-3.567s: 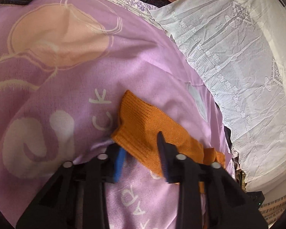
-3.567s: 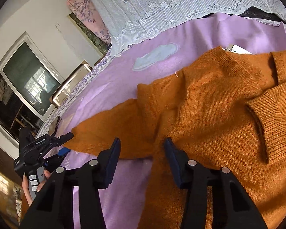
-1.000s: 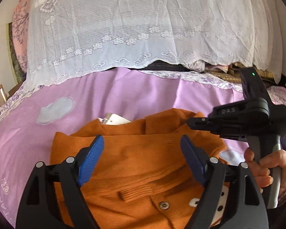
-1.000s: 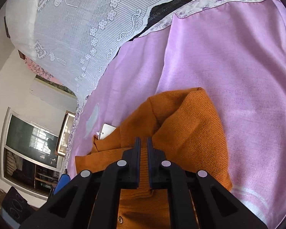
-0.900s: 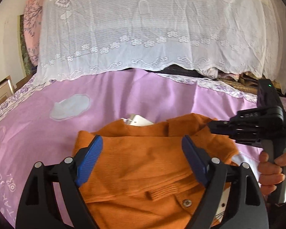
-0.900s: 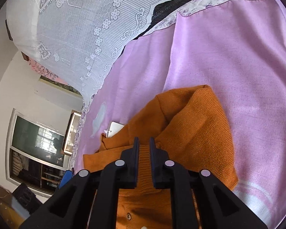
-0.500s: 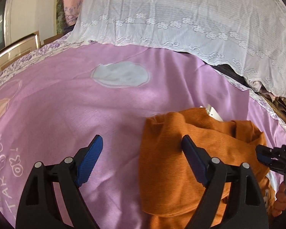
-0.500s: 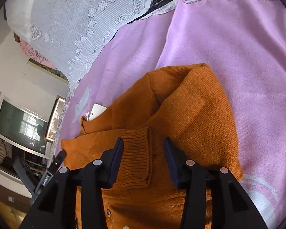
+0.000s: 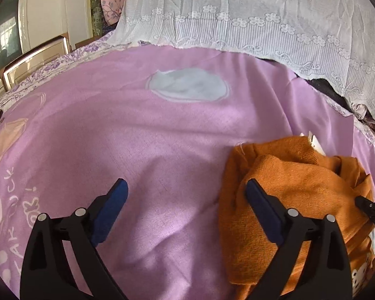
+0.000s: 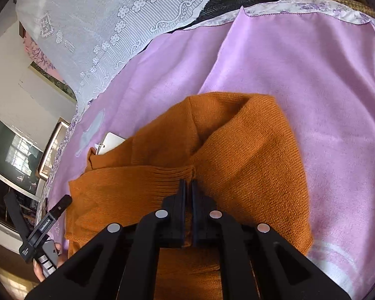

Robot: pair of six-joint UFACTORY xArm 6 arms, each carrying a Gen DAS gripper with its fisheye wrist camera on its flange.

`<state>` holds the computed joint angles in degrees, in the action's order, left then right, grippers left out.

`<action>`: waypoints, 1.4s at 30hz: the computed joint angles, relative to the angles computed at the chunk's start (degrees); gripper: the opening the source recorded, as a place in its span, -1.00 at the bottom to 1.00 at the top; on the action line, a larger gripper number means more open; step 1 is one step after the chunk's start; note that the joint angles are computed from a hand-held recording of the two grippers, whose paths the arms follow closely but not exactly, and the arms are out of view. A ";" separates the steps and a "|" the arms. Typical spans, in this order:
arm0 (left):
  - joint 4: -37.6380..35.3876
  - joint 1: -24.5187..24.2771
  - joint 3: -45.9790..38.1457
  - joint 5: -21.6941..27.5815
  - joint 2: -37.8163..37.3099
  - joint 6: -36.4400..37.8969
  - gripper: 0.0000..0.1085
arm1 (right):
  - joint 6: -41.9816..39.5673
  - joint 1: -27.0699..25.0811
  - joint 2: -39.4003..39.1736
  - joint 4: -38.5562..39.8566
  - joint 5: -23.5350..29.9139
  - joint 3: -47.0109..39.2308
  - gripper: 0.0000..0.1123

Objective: Fold small clothes

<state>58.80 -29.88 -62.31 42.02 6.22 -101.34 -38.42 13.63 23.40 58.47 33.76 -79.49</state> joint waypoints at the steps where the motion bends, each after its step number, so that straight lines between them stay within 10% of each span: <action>1: 1.34 -0.18 0.50 -0.57 -0.74 -1.16 0.72 | 0.09 0.26 -0.54 -0.31 -1.70 0.61 -0.92; 9: -9.26 -2.34 -9.60 8.10 8.93 15.77 0.83 | 1.50 -0.14 0.61 -3.77 -2.59 -0.22 -0.93; 17: -0.01 -1.44 -1.07 4.42 -0.04 0.25 0.83 | 5.01 -0.13 -0.98 -6.11 -5.53 1.30 -0.97; 22: -12.43 0.47 -5.98 4.58 6.85 13.24 0.83 | 7.59 -0.47 0.30 -9.72 -5.85 0.32 -1.00; 30: -3.20 0.21 -3.52 3.54 2.60 3.11 0.83 | -6.13 -0.28 -2.88 6.81 0.81 1.20 -0.90; 34: -10.92 -0.04 -12.55 12.81 11.21 14.33 0.83 | -4.70 0.42 -0.62 3.97 4.01 -0.98 -0.90; 39: -13.26 2.21 -7.60 11.88 7.37 8.94 0.83 | -0.28 -1.84 2.89 3.91 7.05 -3.65 -1.00; 42: -9.93 3.81 0.72 2.73 0.83 0.94 0.83 | -1.60 -0.83 -0.22 5.38 0.37 -0.31 -0.85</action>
<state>48.88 -26.07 -61.58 44.75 7.06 -100.40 -40.01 12.80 23.18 63.85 34.13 -79.80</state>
